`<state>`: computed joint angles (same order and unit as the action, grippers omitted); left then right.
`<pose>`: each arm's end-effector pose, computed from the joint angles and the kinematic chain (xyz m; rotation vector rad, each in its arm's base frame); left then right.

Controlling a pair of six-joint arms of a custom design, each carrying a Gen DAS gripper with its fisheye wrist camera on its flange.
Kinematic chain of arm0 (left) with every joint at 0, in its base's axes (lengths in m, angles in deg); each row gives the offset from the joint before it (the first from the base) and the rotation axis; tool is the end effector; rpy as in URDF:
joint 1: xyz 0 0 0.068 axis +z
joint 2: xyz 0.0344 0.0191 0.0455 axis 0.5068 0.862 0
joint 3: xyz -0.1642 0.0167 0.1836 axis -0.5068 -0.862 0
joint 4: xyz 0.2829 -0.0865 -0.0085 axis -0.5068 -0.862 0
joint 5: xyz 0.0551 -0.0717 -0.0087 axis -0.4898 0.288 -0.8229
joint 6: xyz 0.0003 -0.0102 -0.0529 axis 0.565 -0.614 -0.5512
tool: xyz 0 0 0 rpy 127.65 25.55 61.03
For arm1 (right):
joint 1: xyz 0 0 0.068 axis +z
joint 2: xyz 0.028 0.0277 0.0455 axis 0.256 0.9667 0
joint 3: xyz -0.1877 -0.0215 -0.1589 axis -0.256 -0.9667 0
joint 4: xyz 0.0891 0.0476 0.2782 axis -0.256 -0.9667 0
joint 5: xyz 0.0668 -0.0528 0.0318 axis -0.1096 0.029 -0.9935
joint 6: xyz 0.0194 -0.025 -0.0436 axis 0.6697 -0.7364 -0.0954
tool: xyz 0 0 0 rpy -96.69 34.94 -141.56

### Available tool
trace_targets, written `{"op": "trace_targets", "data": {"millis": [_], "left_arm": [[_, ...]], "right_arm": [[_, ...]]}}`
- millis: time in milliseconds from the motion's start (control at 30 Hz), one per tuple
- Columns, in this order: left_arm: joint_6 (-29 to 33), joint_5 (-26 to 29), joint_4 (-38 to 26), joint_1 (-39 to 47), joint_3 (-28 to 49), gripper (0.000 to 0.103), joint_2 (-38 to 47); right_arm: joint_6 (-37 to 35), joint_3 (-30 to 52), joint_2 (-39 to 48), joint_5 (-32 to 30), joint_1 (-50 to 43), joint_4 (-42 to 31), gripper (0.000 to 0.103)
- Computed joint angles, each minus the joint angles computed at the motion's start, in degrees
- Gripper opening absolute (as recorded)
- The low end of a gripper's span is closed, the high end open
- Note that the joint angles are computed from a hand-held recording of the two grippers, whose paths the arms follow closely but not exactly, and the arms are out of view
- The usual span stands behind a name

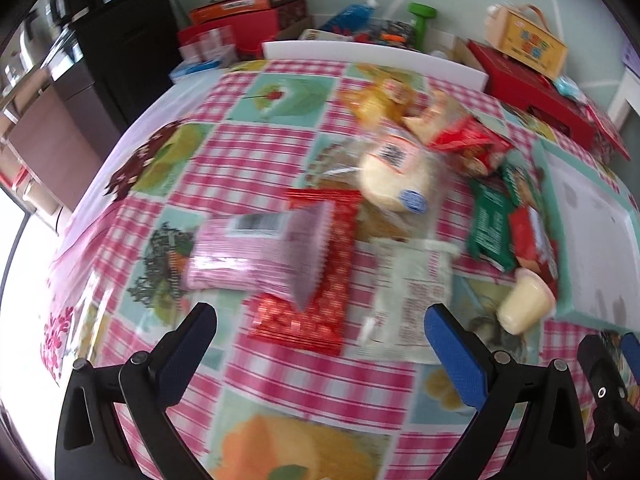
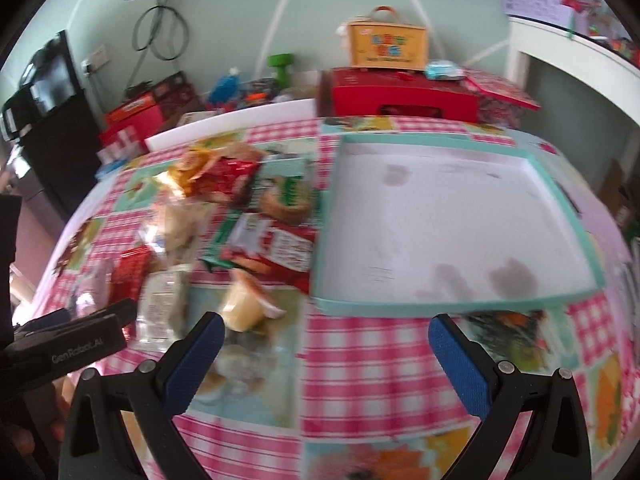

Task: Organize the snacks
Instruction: 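Grasp the pink wafer bag with the left tool while the right tool grasps the yellow pudding cup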

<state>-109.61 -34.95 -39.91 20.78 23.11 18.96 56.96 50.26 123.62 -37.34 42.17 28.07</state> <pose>0.2598 -0.0314 0.2473 -0.8072 2.5453 0.2462 0.3011 0.1589 0.2708 -0.5061 2.4516 0.3428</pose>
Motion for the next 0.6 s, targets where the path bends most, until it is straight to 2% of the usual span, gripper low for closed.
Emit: {"op": "trace_targets", "data": {"millis": [133, 333, 600], "left_arm": [[3.4, 0.4, -0.1, 4.8, -1.8, 0.103, -2.3], [7.9, 4.9, 2.2, 11.2, -2.8, 0.103, -1.9], [10.2, 9.4, 6.3, 13.0, -2.7, 0.103, 1.5]], "right_arm": [[-1.3, 1.5, 2.5, -0.9, 2.7, 0.3, 0.100], [-3.7, 3.0, 5.1, -1.0, 5.6, 0.4, 0.090], [-5.5, 5.7, 10.4, 0.7, 6.5, -0.9, 0.073]]}}
